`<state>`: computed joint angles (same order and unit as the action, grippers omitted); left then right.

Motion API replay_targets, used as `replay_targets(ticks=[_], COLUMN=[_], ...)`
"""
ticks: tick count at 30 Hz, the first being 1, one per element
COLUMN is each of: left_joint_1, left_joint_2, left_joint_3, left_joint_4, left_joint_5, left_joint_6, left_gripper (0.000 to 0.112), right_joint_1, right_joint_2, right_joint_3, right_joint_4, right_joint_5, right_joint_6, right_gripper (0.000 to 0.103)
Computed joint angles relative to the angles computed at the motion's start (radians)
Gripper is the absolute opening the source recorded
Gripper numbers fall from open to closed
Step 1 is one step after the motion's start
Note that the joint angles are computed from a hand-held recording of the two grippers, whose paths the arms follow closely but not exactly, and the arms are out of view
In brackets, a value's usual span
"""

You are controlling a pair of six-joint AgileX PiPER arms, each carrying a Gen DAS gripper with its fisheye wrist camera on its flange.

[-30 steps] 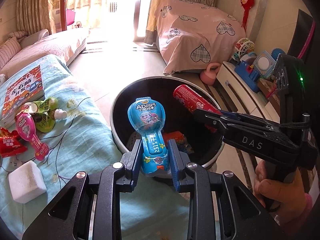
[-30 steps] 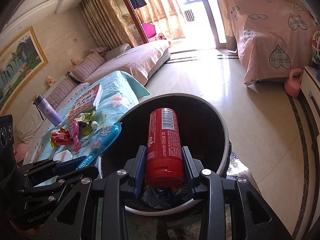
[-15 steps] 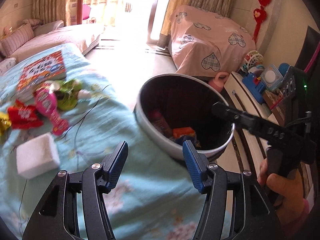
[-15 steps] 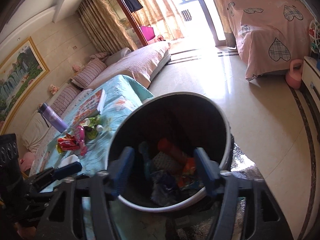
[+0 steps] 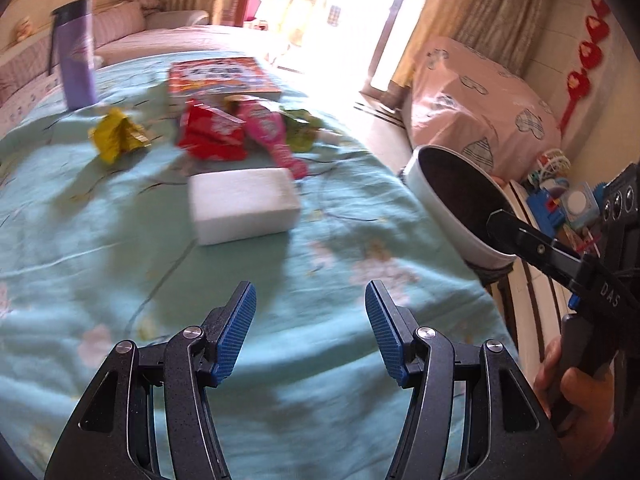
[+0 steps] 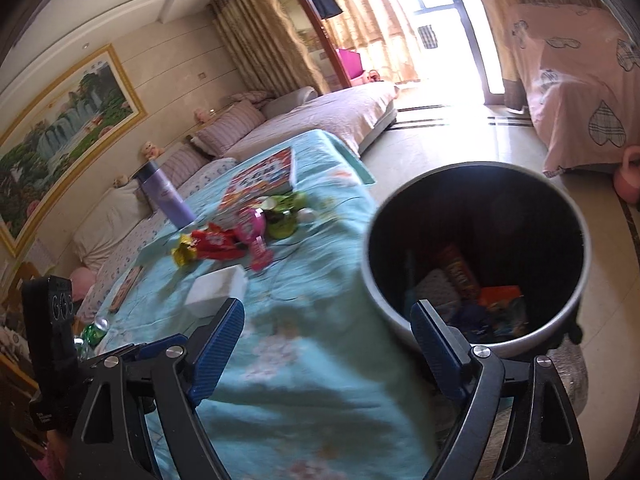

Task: Collect trash
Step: 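Move both open tools back over the bed toward the yellow bag and sponge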

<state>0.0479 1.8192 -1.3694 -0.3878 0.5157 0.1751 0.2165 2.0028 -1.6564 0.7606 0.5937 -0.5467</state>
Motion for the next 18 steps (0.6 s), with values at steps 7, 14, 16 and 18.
replay_targets(ticks=[7,14,16,18], left_joint_1=[0.124,0.213,0.233,0.250], left_joint_2=[-0.046,-0.048,-0.042,-0.035], left_joint_3=[0.105,0.134,0.130,0.125], left_joint_4=[-0.094,-0.152,-0.169,-0.171], left_joint_5=[-0.018,-0.017,-0.012,-0.010], left_joint_6=[0.081,0.150,0.167,0.173], left_gripper=[0.058,0.058,0.058,0.058], right_joint_1=[0.100,0.163,0.172,0.178], right_joint_2=[0.057,0.124,0.159,0.183], right_joint_3=[-0.045,-0.135,-0.192,-0.231], right_joint_4=[-0.080,-0.130,-0.149,-0.170], right_joint_5=[-0.006,0.032,0.070,0.086], right_joint_6=[0.083,0.145,0.185,0.224], right_gripper=[0.088,0.088,0.088,0.088])
